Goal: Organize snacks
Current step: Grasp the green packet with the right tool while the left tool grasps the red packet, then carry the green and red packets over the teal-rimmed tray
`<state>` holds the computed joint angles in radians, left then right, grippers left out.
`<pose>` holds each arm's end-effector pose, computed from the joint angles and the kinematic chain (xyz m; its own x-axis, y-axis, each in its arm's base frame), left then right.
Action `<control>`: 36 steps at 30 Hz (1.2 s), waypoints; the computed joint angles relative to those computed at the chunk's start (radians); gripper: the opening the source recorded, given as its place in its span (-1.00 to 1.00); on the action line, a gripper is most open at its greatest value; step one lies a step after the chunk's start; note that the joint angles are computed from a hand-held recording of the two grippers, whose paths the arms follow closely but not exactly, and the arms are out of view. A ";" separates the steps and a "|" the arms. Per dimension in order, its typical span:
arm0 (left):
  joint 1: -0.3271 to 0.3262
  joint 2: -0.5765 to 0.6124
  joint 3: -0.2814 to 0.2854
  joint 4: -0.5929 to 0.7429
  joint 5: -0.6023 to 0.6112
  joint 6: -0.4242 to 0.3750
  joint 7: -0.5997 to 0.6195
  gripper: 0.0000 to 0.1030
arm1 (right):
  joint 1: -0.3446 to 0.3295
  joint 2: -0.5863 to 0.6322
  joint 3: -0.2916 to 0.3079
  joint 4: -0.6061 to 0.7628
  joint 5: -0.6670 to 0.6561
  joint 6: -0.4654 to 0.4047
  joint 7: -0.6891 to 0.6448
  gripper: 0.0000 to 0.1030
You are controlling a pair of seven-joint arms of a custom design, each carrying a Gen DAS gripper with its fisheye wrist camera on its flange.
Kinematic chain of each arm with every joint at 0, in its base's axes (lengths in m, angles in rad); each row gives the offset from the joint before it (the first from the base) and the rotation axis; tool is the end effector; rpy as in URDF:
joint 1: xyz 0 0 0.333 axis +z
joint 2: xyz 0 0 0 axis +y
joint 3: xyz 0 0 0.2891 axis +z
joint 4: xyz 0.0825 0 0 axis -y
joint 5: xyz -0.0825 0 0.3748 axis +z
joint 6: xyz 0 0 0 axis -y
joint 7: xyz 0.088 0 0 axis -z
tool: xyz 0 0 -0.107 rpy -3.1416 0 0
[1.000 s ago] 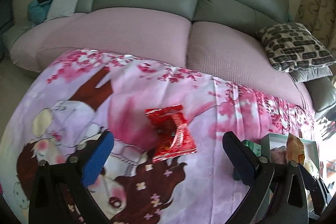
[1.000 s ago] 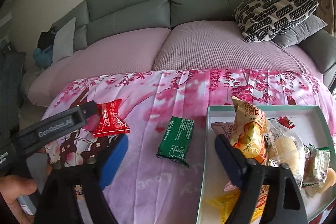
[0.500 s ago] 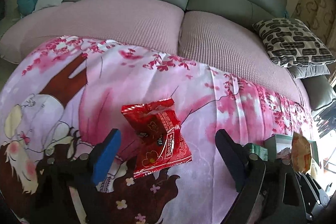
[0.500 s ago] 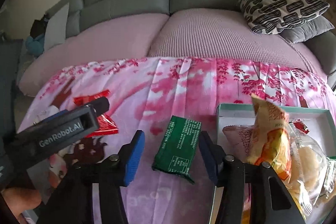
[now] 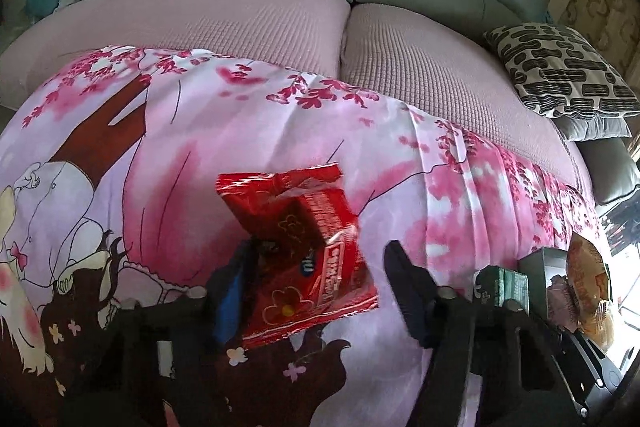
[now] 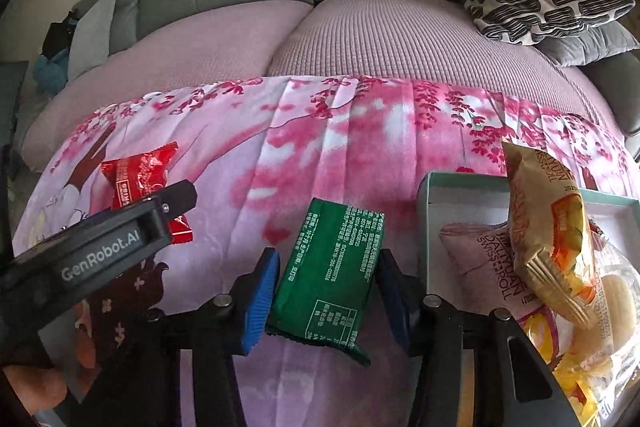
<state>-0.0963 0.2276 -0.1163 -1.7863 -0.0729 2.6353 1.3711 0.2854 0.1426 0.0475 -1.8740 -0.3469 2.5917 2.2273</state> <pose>0.6400 -0.1305 0.4749 -0.0125 -0.9787 0.2051 -0.8288 -0.1046 -0.5497 0.5918 0.2102 0.4775 -0.0610 -0.9959 -0.0673 -0.8101 0.0888 -0.5796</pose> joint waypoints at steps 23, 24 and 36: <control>0.003 -0.143 -0.013 -0.059 0.016 -0.027 0.039 -0.01 | -0.001 -0.113 0.010 -0.059 -0.033 0.002 0.040 -0.16; 0.004 -0.161 -0.014 -0.069 0.023 -0.029 0.039 -0.01 | -0.003 -0.125 0.011 -0.066 -0.033 0.003 0.040 -0.16; 0.003 -0.382 -0.043 -0.234 -0.043 0.006 0.111 -0.01 | -0.019 -0.314 0.046 -0.209 -0.093 -0.012 0.123 -0.16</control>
<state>-0.0935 -0.1547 -0.1590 -2.0203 -0.1161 2.6414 1.4822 0.2669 -0.1712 0.0932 -2.0832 -0.4402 2.5792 2.3501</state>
